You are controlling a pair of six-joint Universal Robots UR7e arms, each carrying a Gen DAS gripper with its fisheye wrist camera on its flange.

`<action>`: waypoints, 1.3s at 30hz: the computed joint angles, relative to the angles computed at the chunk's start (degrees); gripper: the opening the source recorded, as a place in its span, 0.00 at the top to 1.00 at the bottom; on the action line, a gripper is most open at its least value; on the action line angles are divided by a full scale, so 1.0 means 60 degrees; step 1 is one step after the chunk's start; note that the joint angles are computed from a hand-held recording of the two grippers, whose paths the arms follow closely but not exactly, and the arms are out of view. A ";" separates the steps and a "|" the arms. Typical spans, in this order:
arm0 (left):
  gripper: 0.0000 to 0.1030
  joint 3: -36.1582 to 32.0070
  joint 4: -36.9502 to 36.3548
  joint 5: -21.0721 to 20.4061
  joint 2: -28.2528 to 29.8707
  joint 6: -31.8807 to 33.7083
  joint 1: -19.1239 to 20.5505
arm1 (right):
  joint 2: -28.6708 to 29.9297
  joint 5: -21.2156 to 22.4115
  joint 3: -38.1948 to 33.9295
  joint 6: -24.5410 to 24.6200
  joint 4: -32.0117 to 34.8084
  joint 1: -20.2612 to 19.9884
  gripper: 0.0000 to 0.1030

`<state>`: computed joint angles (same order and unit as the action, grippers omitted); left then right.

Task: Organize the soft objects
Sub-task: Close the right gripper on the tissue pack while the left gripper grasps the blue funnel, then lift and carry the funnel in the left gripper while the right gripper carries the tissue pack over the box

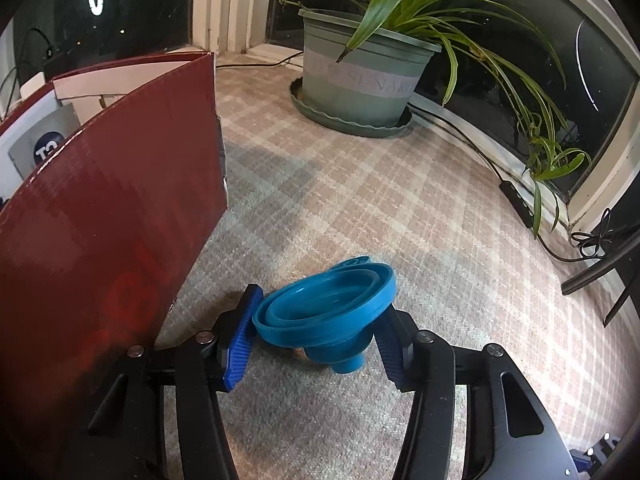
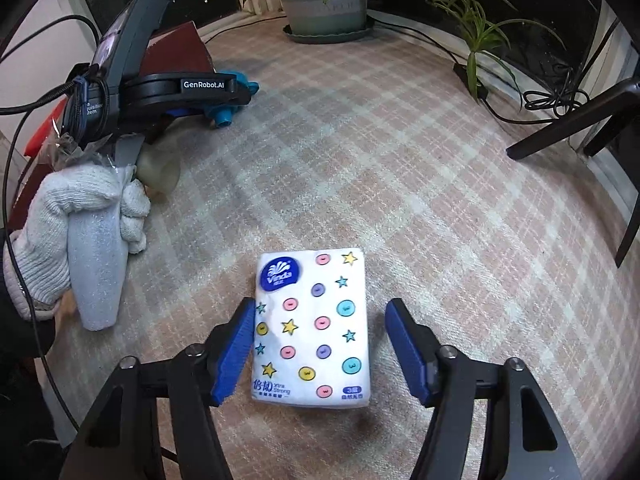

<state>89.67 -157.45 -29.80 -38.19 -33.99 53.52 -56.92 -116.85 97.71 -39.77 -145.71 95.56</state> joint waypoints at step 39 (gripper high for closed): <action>0.53 0.1595 -0.1332 0.0327 -0.1454 0.1964 -0.2137 | -0.1107 0.0655 0.0270 0.0737 -0.0729 0.0676 0.54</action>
<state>99.24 -165.44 -27.84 -46.91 -22.21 40.69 -63.57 -112.92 99.33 -35.34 -150.08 99.61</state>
